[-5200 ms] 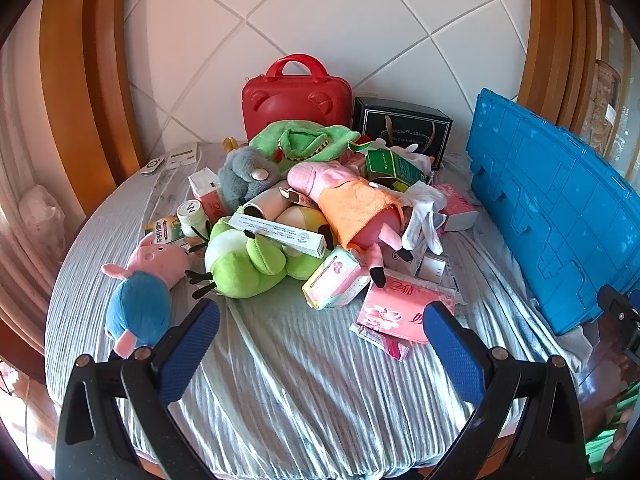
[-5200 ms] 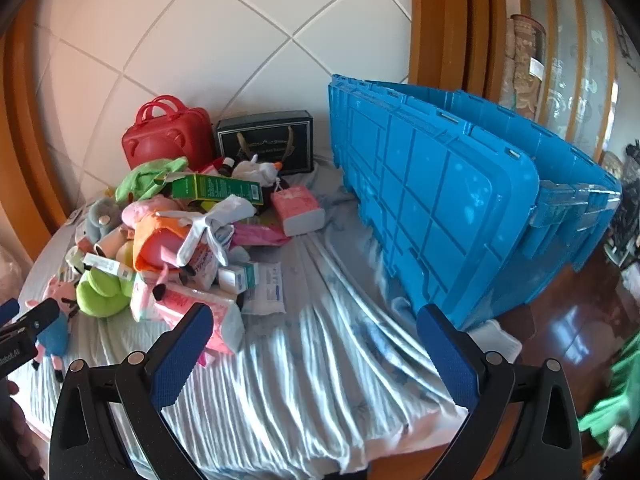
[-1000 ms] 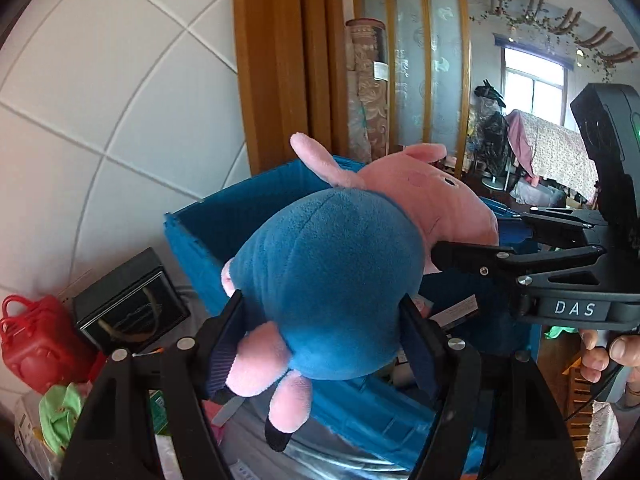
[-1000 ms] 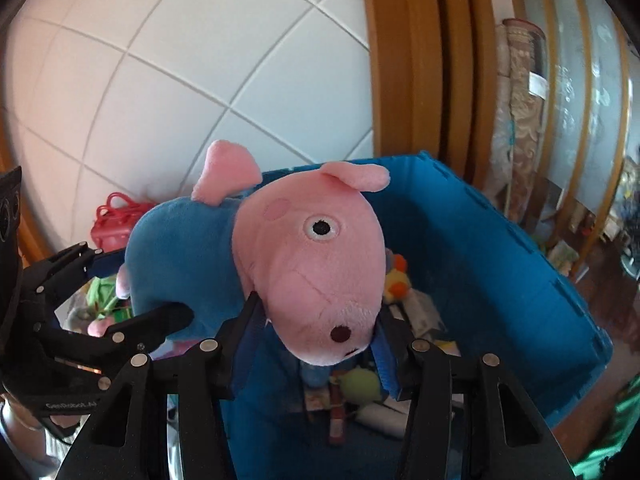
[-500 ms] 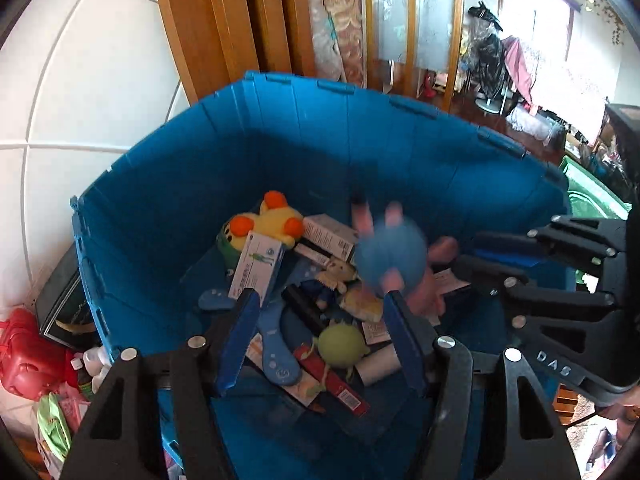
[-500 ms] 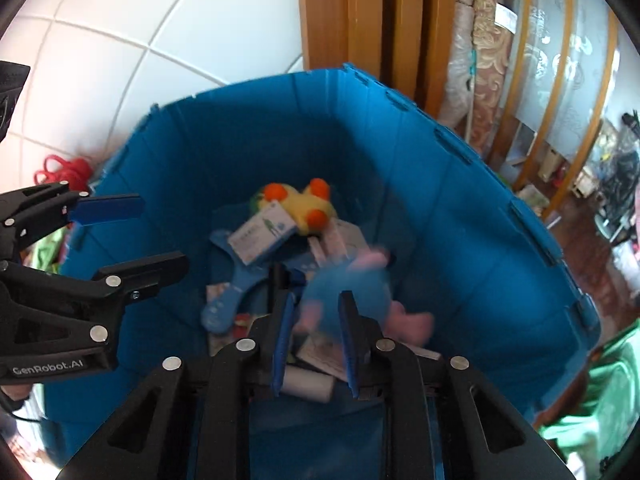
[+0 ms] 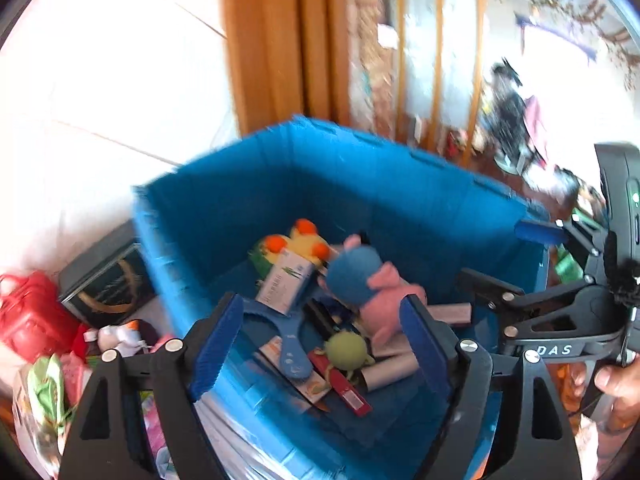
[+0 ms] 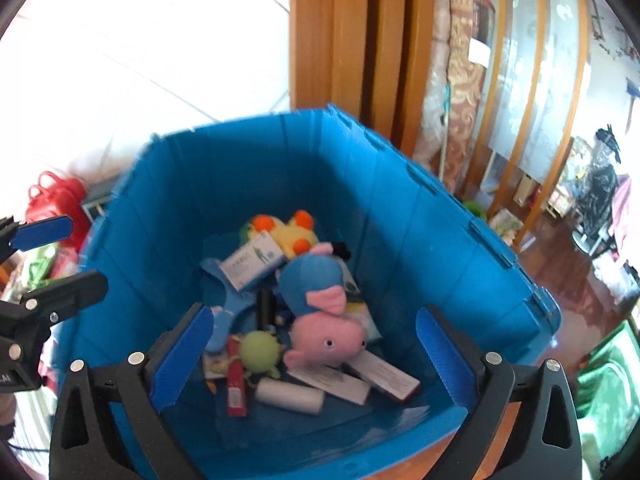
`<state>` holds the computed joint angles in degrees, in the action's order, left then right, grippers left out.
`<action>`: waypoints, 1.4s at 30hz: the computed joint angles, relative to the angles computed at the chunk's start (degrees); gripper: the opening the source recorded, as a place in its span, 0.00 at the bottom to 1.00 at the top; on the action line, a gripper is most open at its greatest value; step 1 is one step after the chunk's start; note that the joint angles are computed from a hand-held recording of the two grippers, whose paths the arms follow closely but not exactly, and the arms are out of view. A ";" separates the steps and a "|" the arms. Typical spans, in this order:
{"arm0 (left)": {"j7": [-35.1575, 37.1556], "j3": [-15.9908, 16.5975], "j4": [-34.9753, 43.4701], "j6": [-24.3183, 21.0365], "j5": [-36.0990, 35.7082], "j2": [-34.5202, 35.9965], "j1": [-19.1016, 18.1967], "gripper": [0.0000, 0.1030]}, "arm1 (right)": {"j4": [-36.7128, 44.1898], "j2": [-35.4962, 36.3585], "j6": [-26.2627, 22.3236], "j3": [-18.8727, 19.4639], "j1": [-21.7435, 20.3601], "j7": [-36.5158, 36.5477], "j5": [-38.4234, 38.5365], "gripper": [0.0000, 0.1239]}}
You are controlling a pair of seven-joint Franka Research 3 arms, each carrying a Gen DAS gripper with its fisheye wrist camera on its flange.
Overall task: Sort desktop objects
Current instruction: 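Move both tools back from the bin to the heap, then grasp the long white medicine box with the left tool while the right tool grasps white gloves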
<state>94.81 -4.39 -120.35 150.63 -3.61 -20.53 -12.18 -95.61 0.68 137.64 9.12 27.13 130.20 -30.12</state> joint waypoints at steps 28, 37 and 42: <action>-13.52 16.38 -34.69 0.99 19.41 -26.55 36.60 0.80 | 24.39 26.67 9.42 2.75 19.38 4.37 -5.73 0.83; -14.90 18.85 -30.12 -1.96 9.36 -12.81 37.54 0.80 | 29.94 34.03 2.75 -1.25 22.28 0.01 5.02 0.83; -16.06 17.11 -27.16 -0.13 6.29 -5.60 36.32 0.71 | 35.35 38.54 0.94 -2.54 22.58 -5.09 11.30 0.83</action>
